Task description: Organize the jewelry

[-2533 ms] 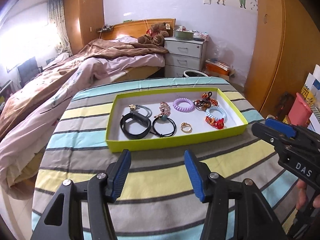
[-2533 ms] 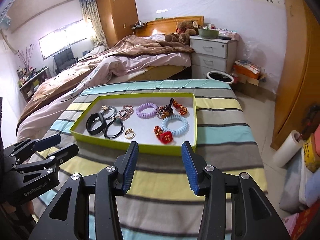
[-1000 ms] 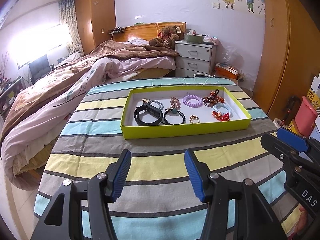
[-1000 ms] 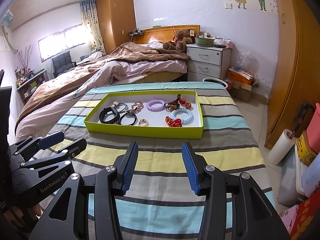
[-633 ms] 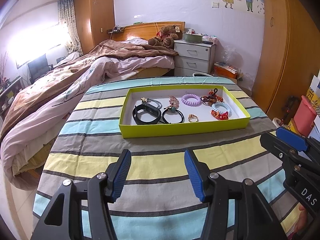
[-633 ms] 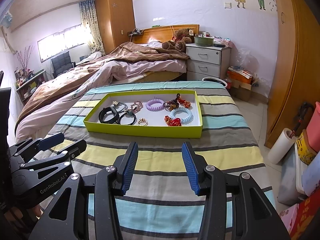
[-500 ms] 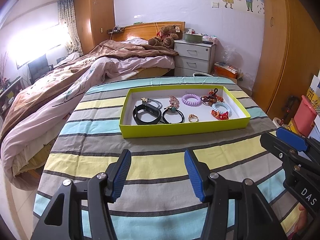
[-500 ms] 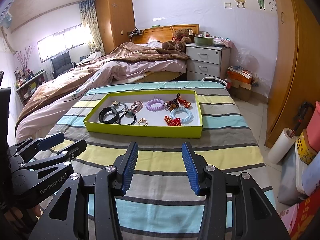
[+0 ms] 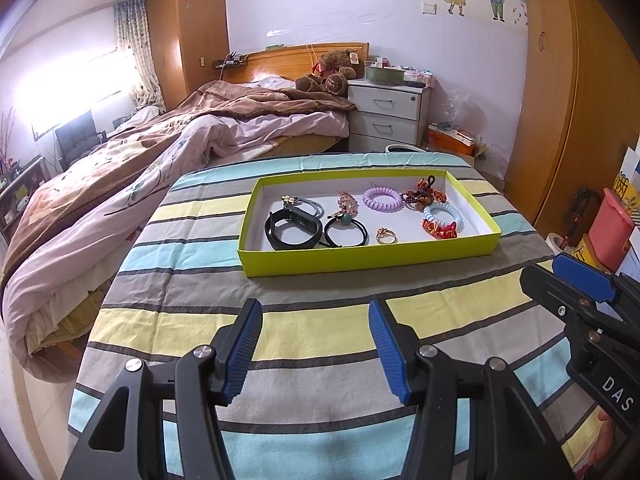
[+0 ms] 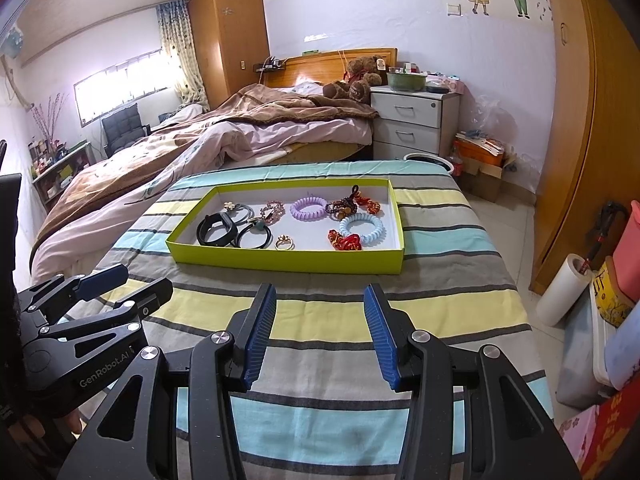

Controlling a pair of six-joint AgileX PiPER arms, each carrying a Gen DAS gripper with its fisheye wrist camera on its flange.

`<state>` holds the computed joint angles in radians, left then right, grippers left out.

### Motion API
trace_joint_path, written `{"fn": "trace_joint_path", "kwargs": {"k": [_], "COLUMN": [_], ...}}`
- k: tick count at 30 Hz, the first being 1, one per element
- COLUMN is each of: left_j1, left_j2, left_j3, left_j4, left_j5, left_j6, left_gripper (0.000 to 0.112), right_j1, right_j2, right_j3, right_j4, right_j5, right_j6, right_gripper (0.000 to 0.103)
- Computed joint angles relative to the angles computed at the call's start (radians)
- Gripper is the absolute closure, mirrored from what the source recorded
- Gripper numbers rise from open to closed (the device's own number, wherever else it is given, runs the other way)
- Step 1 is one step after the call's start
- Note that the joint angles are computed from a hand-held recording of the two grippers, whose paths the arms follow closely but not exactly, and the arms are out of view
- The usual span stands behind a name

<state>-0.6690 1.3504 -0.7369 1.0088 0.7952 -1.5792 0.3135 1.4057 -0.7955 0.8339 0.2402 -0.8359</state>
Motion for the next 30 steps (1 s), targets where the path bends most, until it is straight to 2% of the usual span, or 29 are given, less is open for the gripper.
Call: {"fn": "trace_joint_path", "kwargs": {"k": [30], "left_j1": [0.004], "left_j2": [-0.003], "left_j3": [-0.008], "left_j4": [-0.009], "left_j5": [-0.007], "left_j6": [0.020], "left_gripper": [0.057], "right_j1": [0.007], "right_j2": [0.003], "right_j3": [0.002], "right_j4": [0.020], "right_j5": [-0.004], "right_j6": [-0.026], "right_gripper": [0.056]}}
